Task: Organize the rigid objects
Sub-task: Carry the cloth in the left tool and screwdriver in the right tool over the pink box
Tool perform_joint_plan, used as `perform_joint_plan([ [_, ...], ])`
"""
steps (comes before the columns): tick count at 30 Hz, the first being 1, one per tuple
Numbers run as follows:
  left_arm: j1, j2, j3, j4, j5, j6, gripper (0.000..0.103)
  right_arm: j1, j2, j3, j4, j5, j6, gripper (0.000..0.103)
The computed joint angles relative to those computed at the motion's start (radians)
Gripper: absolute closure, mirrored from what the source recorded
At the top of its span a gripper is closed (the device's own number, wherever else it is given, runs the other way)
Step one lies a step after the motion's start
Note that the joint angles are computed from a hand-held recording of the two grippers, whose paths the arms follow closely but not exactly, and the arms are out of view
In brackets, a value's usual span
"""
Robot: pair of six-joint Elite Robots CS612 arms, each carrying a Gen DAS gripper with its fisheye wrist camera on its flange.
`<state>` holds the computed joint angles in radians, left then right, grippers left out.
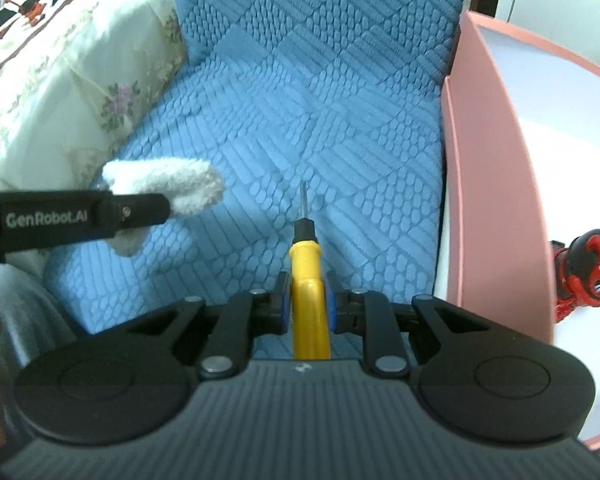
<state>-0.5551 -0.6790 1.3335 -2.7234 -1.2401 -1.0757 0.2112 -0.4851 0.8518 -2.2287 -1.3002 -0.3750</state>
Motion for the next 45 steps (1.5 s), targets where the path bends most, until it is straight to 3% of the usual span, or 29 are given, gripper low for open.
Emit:
perform_joint_plan([
  [9, -0.012, -0.035, 0.008, 0.014, 0.013, 0.005, 0.065, -0.011, -0.035, 0.010, -0.021, 0.036, 0.040, 0.082],
  [23, -0.041, -0.072, -0.017, 0.010, 0.041, 0.033, 0.065, -0.040, -0.128, 0.096, -0.160, 0.092, 0.068, 0.082],
  [34, -0.058, -0.039, -0.120, 0.005, 0.056, 0.091, 0.065, -0.078, -0.165, 0.141, -0.265, 0.079, 0.112, 0.082],
  [45, -0.079, 0.033, -0.280, 0.037, 0.038, 0.157, 0.065, -0.121, -0.193, 0.195, -0.339, 0.049, 0.162, 0.082],
])
